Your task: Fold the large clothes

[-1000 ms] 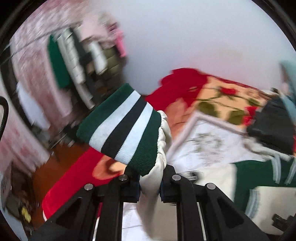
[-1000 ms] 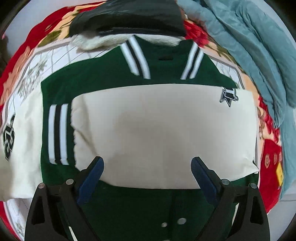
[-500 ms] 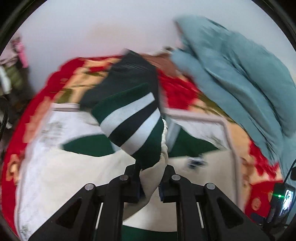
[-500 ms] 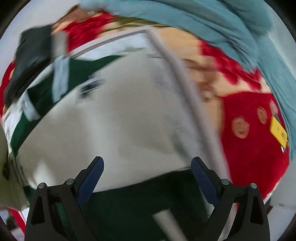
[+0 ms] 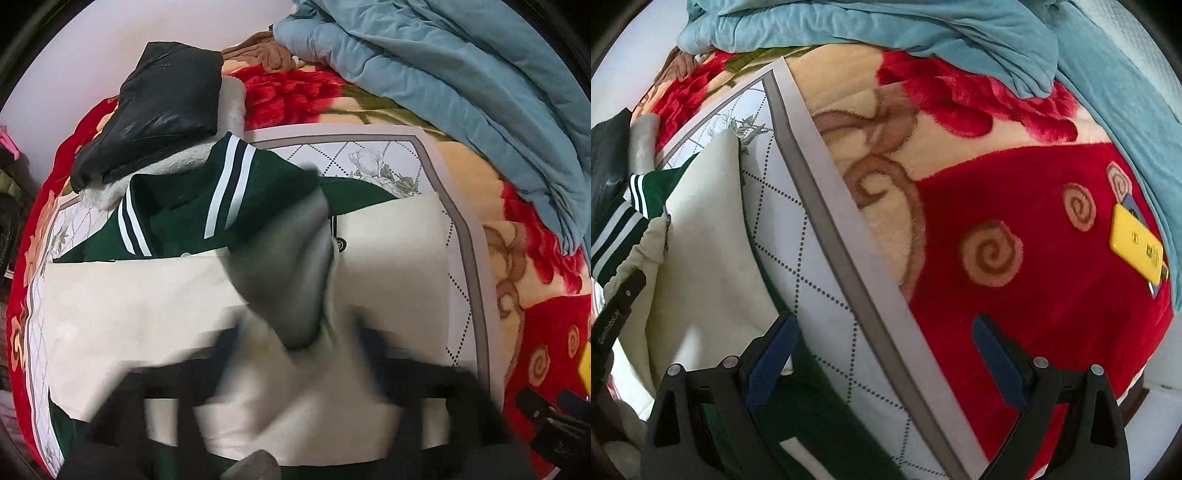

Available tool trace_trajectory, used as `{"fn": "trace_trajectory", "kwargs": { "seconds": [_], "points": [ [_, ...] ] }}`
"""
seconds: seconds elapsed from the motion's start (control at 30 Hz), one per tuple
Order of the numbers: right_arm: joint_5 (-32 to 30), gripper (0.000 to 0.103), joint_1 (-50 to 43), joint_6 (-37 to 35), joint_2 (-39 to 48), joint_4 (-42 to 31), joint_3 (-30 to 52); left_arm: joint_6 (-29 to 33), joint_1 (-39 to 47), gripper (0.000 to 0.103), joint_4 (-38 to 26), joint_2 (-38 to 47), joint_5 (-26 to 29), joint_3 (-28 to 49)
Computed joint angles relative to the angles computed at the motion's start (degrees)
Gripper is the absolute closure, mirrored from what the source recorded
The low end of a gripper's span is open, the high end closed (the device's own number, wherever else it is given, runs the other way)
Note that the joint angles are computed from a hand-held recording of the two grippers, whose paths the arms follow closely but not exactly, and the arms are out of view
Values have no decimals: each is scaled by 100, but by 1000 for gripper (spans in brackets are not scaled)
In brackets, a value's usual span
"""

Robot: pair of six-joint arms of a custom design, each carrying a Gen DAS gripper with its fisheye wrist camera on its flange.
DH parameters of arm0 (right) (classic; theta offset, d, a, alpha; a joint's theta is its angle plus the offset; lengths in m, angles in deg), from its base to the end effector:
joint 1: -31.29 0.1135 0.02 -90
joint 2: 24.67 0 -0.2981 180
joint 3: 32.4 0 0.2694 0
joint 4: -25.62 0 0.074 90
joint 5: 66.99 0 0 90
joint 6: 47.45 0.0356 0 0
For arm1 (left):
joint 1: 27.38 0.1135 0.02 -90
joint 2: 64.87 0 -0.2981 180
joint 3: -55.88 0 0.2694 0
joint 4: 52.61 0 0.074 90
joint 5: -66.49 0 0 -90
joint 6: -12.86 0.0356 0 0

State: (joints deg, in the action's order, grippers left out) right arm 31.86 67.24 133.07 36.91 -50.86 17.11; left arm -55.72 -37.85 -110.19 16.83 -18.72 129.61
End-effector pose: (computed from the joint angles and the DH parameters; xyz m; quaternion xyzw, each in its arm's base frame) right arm 0.1201 0.0803 0.2102 0.4579 0.8856 -0.0235 0.0746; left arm 0.2837 -0.0555 0.2715 0.2768 0.9365 -0.0205 0.2145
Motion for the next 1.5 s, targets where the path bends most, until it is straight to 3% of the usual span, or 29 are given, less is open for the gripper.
{"fn": "trace_trajectory", "kwargs": {
  "seconds": [0.17, 0.37, 0.53, 0.73, 0.8, 0.83, 0.87, 1.0, 1.1, 1.2, 1.33, 1.4, 1.43, 1.47, 1.5],
  "points": [
    [-25, 7, -256, -464, 44, 60, 78, -91, -172, 5, 46, -61, -263, 79],
    [-113, 7, -544, -979, -102, 623, 246, 163, 458, 5, 107, -249, -952, 383],
    [-972, 7, -1180, -1837, -69, 2551, 54, 712, 1220, 5, 1019, -98, -1687, 143],
    [-1565, 8, -1520, -2746, 1867, 4013, 583, 1223, 2176, 5, 1623, 547, -1993, 214],
    [-1822, 47, -1548, -2981, 2411, 4088, 836, 1362, 2427, 5, 1812, 642, -2014, 258],
    [-1848, 98, -1510, -3137, 2789, 3851, 1126, 1434, 2587, 5, 1874, 706, -2011, 312],
    [-1775, 100, -1454, -3157, 2916, 3758, 1243, 1485, 2694, 5, 1920, 753, -2013, 352],
    [-927, 101, -1181, -2997, 2344, 3165, 1351, 1550, 3118, 5, 1944, 1226, -2069, 850],
    [-720, 101, -1297, -2764, 1826, 2804, 1152, 1444, 3199, 5, 1925, 1738, -2092, 1315],
    [-1052, 101, -1619, -2837, 1969, 2851, 831, 1480, 3112, 5, 2382, 2395, -2368, 1502],
    [-1787, 100, -1987, -3124, 2647, 3468, 614, 1517, 3055, 0, 2149, 3669, -2772, 2237],
    [-2202, 92, -2154, -3100, 2572, 3498, 628, 1520, 3085, 0, 2059, 3804, -2665, 2396],
    [-2162, 82, -2124, -3068, 2432, 3346, 669, 1565, 3092, 0, 2038, 3738, -2646, 2387],
    [-2051, 66, -2038, -3038, 2184, 3112, 705, 1629, 3101, 0, 2074, 3599, -2618, 2296],
    [-1976, 58, -1975, -2998, 1993, 2983, 697, 1722, 3138, 0, 2109, 3367, -2506, 2147]
  ]
}}
